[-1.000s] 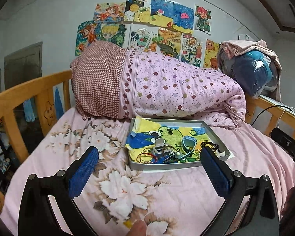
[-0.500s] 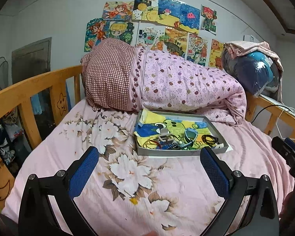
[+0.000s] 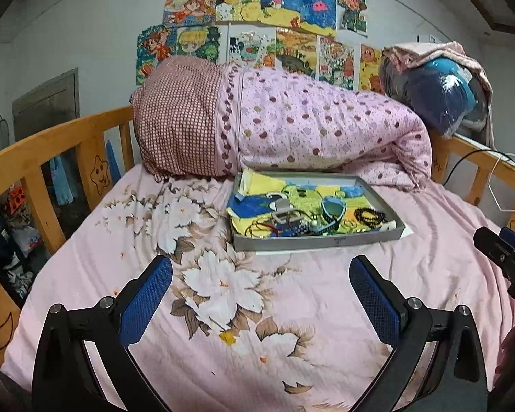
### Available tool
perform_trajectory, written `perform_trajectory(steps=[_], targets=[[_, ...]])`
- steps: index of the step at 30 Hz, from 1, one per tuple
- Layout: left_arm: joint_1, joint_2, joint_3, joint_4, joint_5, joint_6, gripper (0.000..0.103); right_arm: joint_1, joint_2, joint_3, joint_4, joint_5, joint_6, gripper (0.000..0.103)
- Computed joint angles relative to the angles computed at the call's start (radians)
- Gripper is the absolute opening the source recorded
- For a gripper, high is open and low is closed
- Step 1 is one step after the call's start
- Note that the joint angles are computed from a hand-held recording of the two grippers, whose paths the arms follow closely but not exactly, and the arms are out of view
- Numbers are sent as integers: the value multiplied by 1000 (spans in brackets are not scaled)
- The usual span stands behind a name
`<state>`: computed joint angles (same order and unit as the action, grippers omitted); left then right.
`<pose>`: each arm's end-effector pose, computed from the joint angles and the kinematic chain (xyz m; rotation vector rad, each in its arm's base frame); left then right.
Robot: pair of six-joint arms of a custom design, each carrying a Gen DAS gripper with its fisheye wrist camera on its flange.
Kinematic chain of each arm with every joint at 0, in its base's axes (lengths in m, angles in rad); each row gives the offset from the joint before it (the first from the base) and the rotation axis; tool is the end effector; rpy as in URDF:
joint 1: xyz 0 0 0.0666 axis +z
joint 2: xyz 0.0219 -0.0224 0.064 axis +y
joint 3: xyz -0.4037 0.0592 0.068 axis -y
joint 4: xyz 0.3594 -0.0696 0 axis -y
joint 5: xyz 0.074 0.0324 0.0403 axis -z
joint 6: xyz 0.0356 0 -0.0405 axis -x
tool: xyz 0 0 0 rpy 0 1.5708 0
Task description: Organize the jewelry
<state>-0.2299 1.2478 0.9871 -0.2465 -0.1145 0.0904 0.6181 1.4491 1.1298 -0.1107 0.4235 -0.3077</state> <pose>0.3913 -0.0878 0.3891 0.0748 2.0739 -0.0772 0.3985 0.2649 0.3822 -0.0357 1.9648 0.1832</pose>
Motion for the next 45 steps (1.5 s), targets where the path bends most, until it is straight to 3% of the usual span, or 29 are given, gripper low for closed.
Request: perform_trajectory(steps=[45], targets=[[1,10,-2,-2,-2,-27,101,0,0,-7,-3,5,-14,103]])
